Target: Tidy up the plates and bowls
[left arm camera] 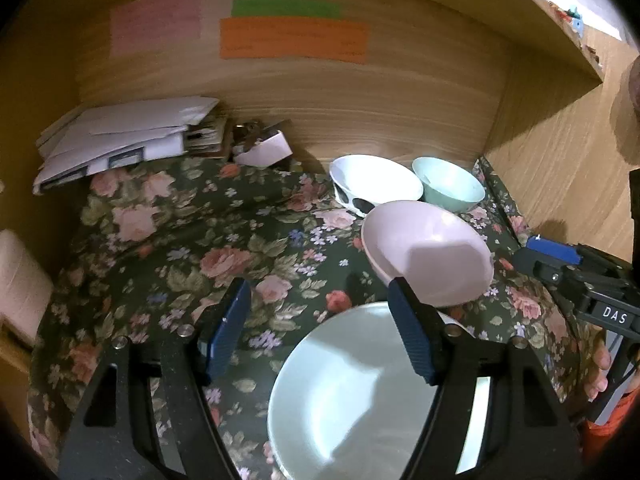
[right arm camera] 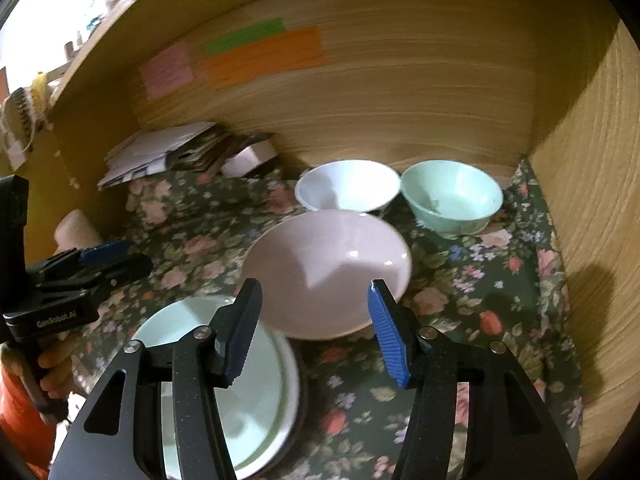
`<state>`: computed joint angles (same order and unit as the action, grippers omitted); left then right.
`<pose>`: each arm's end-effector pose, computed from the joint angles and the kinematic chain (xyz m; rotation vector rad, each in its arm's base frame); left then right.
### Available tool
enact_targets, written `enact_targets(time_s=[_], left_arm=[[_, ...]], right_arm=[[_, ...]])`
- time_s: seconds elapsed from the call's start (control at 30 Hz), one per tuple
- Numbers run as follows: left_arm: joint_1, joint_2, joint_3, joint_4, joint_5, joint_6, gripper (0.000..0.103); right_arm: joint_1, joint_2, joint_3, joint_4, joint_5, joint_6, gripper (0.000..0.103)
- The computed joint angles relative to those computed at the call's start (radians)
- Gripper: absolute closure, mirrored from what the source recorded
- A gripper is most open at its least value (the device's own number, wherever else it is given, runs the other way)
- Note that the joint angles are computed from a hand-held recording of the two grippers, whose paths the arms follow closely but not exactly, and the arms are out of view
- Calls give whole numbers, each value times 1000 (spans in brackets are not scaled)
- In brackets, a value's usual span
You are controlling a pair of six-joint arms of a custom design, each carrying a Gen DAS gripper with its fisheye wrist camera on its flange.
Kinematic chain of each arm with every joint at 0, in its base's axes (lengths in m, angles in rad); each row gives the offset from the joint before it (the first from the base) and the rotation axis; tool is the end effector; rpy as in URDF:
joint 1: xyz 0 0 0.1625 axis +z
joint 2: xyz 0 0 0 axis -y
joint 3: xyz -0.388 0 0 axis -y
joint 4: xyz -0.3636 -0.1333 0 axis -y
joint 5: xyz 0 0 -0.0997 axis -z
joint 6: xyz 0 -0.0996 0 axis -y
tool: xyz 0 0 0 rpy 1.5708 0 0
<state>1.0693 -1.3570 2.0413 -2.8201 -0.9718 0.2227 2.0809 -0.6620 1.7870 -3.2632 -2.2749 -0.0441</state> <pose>-0.0705 -0.5228 0.2957 0.6779 2.4237 -0.8281 0.3470 -0.4793 0.0625 0.4160 -2.4176 0.8989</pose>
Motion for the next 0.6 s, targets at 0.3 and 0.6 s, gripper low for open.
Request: enact_targets(time_s=[0.3, 0.6], left_arm=[[20, 141, -127, 41, -20, 7, 22], [54, 247, -233, 119, -47, 0, 22]], right_arm=[[-55, 3, -25, 3, -14, 9, 42], [-114, 23, -58, 57, 5, 25, 40]])
